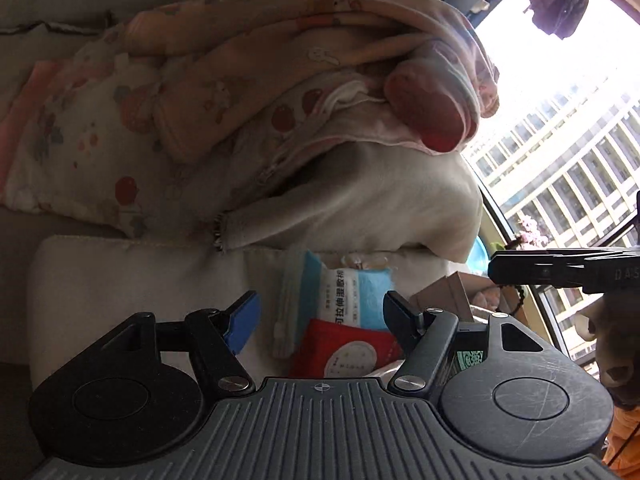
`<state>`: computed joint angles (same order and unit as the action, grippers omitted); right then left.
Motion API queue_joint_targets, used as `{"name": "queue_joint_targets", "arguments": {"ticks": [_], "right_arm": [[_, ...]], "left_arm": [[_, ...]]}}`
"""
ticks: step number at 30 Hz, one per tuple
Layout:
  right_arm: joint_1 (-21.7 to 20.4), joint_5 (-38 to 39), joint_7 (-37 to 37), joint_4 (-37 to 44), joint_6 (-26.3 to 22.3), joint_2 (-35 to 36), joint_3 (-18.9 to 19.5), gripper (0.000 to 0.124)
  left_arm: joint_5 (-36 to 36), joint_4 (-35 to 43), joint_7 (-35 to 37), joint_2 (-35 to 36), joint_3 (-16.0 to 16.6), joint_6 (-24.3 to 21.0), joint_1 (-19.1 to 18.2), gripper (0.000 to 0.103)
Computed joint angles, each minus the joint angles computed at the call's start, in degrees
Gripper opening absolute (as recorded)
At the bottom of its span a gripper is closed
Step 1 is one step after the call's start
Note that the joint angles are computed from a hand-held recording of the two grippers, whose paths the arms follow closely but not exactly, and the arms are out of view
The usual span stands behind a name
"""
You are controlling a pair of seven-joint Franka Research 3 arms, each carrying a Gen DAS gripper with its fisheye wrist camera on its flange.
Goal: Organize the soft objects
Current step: 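Grasp the blue wet-wipes pack with the left tool and lift it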
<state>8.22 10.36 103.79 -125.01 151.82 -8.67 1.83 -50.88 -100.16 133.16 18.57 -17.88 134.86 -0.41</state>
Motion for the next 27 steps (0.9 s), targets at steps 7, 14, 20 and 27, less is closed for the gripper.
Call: {"name": "queue_joint_targets", "arguments": {"ticks": [7,14,20,27], "right_arm": [[0.3,3.3,-2.2,5.0,-2.3,9.3,-1.2,0.067],[-0.5,6.3,-1.4,8.7,-3.6,14.5,-2.4,0.027],[-1.3,5.0,-3.4,5.6,-0.8,12.5,-2.9,0.027],[-2.8,0.3,-4.0,-3.5,8.4,4.6,-3.1,0.027]], "left_arm": [[2.8,6.7,-0.6,7.8,-1.4,-5.9,0.2,0.073],[13.1,17.3,-7.7,15.2,-1.8,-8.1,-2.9,0.073],[32.7,28.5,-14.6,19.2,0.2,-12.0,-10.6,0.077],[49.1,31.8,-16.6,17.7,1.5,-14.3,-18.1,0.069]]}}
